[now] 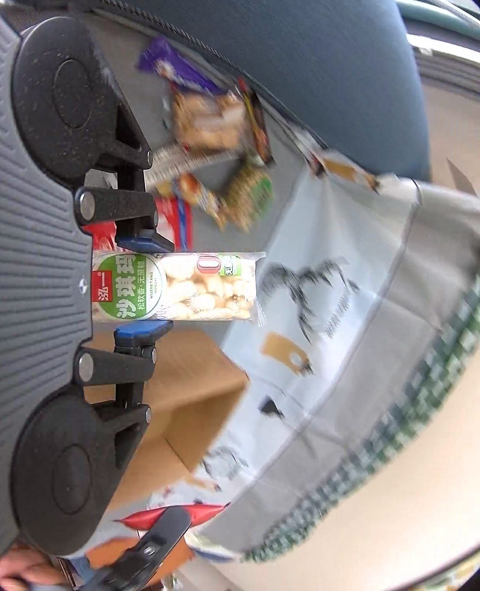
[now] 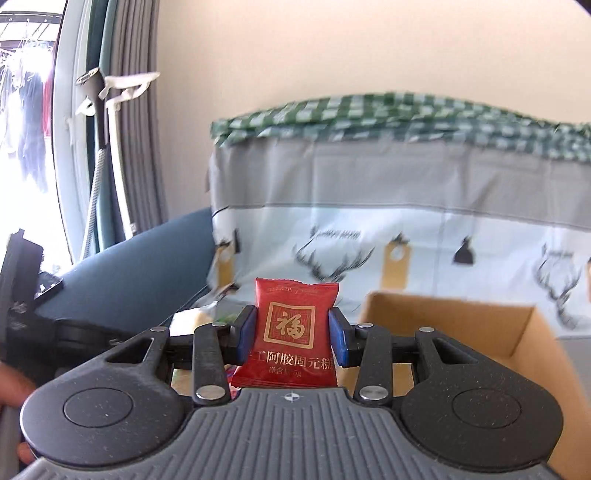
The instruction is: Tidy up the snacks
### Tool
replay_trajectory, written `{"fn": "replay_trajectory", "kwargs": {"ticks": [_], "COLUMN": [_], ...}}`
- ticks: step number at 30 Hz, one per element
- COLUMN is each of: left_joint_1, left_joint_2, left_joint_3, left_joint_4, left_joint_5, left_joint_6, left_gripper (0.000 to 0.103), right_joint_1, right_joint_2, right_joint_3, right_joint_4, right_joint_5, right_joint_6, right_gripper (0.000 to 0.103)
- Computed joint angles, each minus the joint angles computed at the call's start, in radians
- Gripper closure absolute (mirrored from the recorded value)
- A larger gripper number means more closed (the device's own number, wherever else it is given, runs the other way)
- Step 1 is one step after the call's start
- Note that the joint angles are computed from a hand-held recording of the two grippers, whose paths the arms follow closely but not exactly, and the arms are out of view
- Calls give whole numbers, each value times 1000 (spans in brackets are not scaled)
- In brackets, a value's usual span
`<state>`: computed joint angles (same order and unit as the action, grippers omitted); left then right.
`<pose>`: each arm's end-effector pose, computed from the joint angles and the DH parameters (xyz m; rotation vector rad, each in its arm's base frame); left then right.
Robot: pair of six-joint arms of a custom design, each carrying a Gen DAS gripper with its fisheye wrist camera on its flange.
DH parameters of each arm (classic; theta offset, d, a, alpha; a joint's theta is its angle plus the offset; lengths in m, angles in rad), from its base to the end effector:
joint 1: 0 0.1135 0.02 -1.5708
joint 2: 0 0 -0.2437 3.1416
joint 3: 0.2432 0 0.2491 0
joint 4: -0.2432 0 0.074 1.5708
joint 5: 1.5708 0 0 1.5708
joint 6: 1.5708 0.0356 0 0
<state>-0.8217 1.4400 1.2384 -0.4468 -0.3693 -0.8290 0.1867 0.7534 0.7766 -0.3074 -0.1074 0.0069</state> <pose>0.2291 -0.2275 0.3007 -0.2131 2.2082 -0.5267 0.1836 0.0386 0.3151 -0.2414 1.8441 0.2341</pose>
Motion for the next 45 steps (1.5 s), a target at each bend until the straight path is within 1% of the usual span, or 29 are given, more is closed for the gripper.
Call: {"fn": "replay_trajectory", "kwargs": {"ticks": [3, 5, 7, 9, 12, 19, 24, 27, 35, 39, 45], "left_joint_1": [-41, -63, -79, -92, -99, -122, -145, -153, -175, -191, -208], "left_joint_2": [24, 45, 69, 94, 131, 211, 271, 301, 364, 388, 428], "left_joint_3": [24, 43, 66, 84, 112, 176, 229, 255, 306, 326, 372], "left_joint_4": [46, 74, 89, 107, 131, 163, 182, 192, 228, 237, 218], "left_joint_5": [-35, -44, -47, -45, -29, 5, 26, 47, 86, 85, 80], "left_joint_6": [24, 36, 53, 66, 74, 66, 75, 79, 110, 128, 142], "left_gripper": [62, 62, 62, 62, 62, 62, 62, 62, 62, 62, 62], "right_joint_1": [-198, -333, -436, -508, -559, -626, -681, -720, -760, -759, -740], "right_joint_2": [8, 21, 48, 76, 76, 67, 64, 72, 86, 88, 81], "right_joint_3": [13, 3, -14, -20, -36, -59, -65, -65, -65, -64, -67], "right_joint_4": [12, 23, 49, 42, 48, 40, 35, 40, 37, 38, 38], "right_joint_5": [-141, -223, -272, -303, -305, -320, -351, -377, -373, -366, -355], "right_joint_6": [-58, -74, -61, -60, -85, -176, -205, -211, -220, -208, -205], "right_gripper": [60, 60, 60, 60, 60, 60, 60, 60, 60, 60, 59]}}
